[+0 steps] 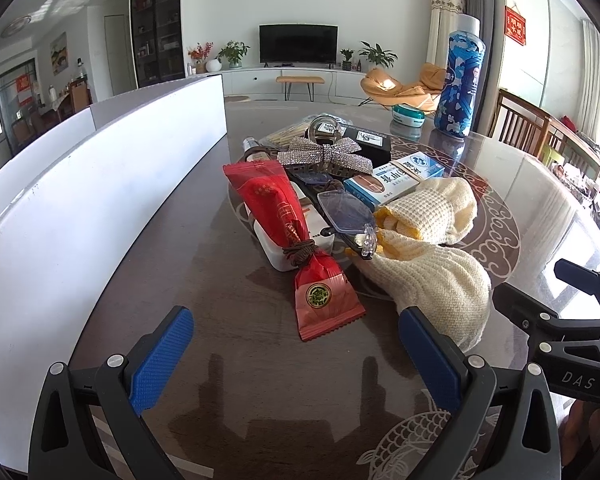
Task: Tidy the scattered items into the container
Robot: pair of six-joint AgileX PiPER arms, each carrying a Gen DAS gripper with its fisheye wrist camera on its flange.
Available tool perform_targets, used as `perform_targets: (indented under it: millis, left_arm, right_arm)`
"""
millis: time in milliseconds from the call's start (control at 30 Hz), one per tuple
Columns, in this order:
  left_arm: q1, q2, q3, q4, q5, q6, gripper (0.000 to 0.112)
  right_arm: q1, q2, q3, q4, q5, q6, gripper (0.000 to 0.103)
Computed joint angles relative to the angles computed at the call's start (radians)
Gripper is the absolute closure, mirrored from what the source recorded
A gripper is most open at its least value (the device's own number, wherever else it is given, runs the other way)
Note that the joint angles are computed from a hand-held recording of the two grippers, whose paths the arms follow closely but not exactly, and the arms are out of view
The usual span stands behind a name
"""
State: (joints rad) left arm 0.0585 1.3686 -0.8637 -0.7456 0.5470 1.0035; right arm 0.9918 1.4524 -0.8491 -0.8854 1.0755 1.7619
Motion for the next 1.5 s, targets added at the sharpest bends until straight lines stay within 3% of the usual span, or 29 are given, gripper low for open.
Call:
perform_targets:
  millis: [200,433,600,733,800,900,1200,1500]
  left_arm:
    - [0.067,-0.008,0.008,-0.058,0.05,0.068,0.009]
    - [0.121,-0.033,0.033,-0.058,0.071,0.141,0.009]
    - [0.155,-0.019,0.015,-0.045,0.104,0.137,0.009]
    - [0.189,-0.03,0.018,-0.03,0.12,0.144,0.009]
    - [0.213,-0.044,0.025,-0.04,0.133,0.172,0.009]
    - [0.231,-0.061,0.036,-0.045,0.138,0.2,0.009]
    - [0.188,-0.036,0.035,0.015,0.12,0.151,0.009]
    - [0.156,-0.076,0.033,0.083,0.139,0.084,0.009]
  right_arm:
    - [0.014,-0.019,0.018,-0.031,-0.025,0.016,0.0]
    - [0.105,-0.095,0.093,-0.188,-0.063,0.137,0.0]
    - [-0.077,-0.075,0.052,-0.055,-0.39,-0.066,0.0]
    - [-0.207,0.028,-0.062,0.203,-0.504,-0.393,0.0]
    - [-0.235,0.098,-0.137,0.292,-0.466,-0.529,0.0]
    - [-0.249,0.165,-0.193,0.319,-0.409,-0.604,0.0]
    - [-0.225,0.11,-0.096,0.175,-0.285,-0.374,0.0]
    - [-0.236,0.108,-0.091,0.171,-0.283,-0.368,0.0]
